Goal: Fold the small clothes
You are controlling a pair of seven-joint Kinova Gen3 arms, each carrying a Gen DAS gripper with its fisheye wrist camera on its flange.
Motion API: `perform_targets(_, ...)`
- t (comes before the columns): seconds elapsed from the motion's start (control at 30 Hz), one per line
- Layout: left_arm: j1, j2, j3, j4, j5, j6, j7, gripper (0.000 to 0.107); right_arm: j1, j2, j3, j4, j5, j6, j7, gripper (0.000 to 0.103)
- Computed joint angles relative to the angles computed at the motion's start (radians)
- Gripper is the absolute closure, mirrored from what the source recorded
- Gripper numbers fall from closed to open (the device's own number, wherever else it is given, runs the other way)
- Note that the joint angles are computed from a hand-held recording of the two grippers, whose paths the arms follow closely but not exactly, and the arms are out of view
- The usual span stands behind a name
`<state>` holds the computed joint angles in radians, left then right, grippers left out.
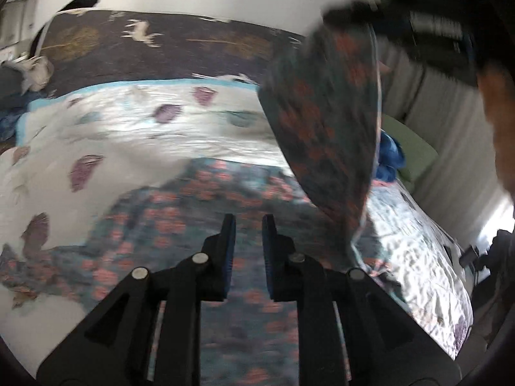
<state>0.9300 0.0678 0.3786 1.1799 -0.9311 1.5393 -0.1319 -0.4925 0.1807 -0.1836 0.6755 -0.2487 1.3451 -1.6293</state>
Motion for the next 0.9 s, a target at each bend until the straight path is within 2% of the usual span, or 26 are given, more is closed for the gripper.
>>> perform_targets(0.07,-0.021,-0.051,-0.008,0.061,0.024,-0.011,0.052,0.074,-0.040,0.006,-0.012,0.037,0.024,-0.012,-0.017,0.099)
perform_targets(0.13,-0.061,-0.101,-0.004,0.129,0.063,-0.036,0.109,0.068,-0.086,0.013,-0.021,0.065,0.059,-0.025,-0.037,0.099)
perform_targets(0.23,-0.140,-0.179,-0.015,0.236,0.164,-0.110,0.148,0.068,-0.148,0.019,-0.034,0.122,0.107,-0.054,-0.051,0.099)
perform_targets(0.37,-0.092,-0.292,-0.185,0.390,0.309,-0.273,0.167,0.066,-0.233,0.025,-0.055,0.222,0.201,-0.121,-0.083,0.099)
perform_targets(0.47,0.011,-0.384,-0.315,0.504,0.352,-0.395,0.276,0.065,-0.310,0.033,-0.006,0.297,0.222,-0.166,-0.084,0.099)
perform_targets(0.5,0.027,-0.407,-0.335,0.539,0.349,-0.435,0.297,0.065,-0.308,0.037,-0.006,0.322,0.198,-0.179,-0.076,0.099)
perform_targets(0.57,0.003,-0.437,-0.346,0.579,0.374,-0.498,0.291,0.060,-0.266,0.044,-0.035,0.381,0.133,-0.205,-0.054,0.099)
perform_targets(0.63,-0.082,-0.439,-0.324,0.582,0.443,-0.508,0.223,0.056,-0.179,0.056,-0.102,0.432,0.051,-0.227,-0.034,0.096)
perform_targets(0.7,-0.167,-0.460,-0.311,0.612,0.524,-0.552,0.160,0.055,-0.099,0.082,-0.160,0.432,-0.029,-0.192,-0.012,0.092)
perform_targets(0.73,-0.202,-0.475,-0.308,0.635,0.559,-0.590,0.140,0.055,-0.083,0.094,-0.161,0.417,-0.057,-0.158,-0.015,0.091)
perform_targets(0.8,-0.224,-0.500,-0.327,0.667,0.609,-0.644,0.106,0.055,-0.074,0.077,-0.108,0.428,-0.128,-0.138,0.015,0.074)
perform_targets(0.83,-0.225,-0.506,-0.339,0.681,0.623,-0.669,0.090,0.054,-0.054,0.042,-0.079,0.454,-0.168,-0.153,0.049,0.071)
perform_targets(0.9,-0.250,-0.506,-0.343,0.689,0.668,-0.693,0.044,0.045,-0.005,-0.015,-0.061,0.501,-0.209,-0.184,0.096,0.052)
